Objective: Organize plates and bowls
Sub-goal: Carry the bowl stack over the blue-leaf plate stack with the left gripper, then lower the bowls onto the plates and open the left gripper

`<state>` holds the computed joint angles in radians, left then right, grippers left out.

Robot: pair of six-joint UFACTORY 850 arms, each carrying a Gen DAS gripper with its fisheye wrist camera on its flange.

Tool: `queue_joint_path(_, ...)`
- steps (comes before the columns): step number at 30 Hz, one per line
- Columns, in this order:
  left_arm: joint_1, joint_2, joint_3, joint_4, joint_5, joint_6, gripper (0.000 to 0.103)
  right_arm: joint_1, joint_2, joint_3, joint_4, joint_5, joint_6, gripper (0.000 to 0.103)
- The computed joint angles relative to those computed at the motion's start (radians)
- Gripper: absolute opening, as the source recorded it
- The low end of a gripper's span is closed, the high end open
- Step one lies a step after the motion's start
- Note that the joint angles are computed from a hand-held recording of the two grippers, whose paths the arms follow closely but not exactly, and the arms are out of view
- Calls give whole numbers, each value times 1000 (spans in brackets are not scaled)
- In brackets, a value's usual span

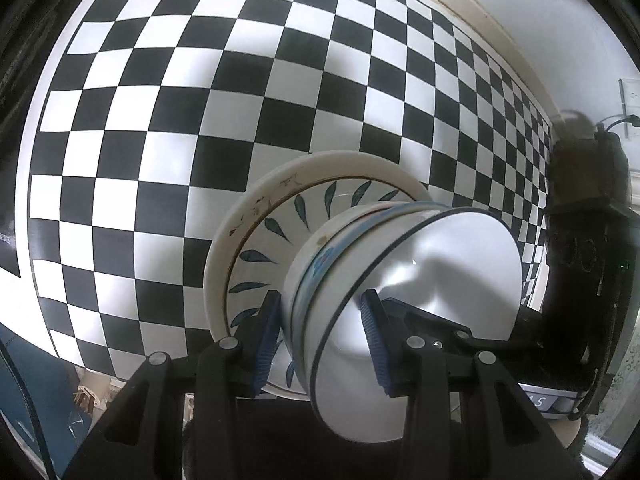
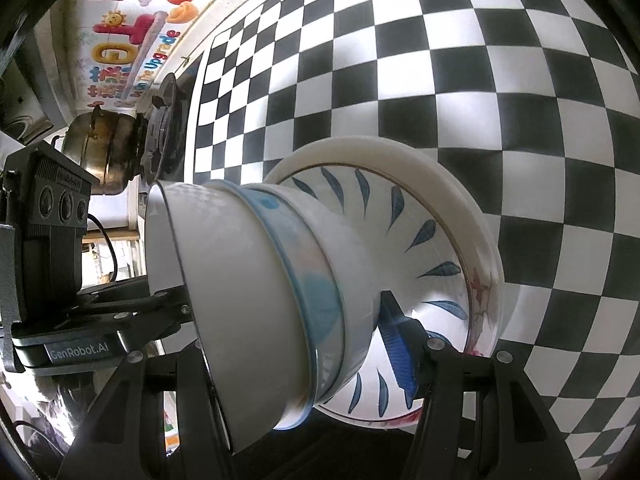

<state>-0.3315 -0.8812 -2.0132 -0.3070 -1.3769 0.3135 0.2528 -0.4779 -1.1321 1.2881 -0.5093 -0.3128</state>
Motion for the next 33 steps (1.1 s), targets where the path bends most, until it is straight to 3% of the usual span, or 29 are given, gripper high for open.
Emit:
queue_joint_path(25,1,13,44,10,29,-10,36,8,-18,1,-6,3,33,59)
queue_joint_path(29,-4,32,59,28,63,-12,36,14,-14,-6,-71,15,88,59)
queue_joint_path(33,-11,59,78,56,102,-8,37,30,3,-23,-242,48,234,60)
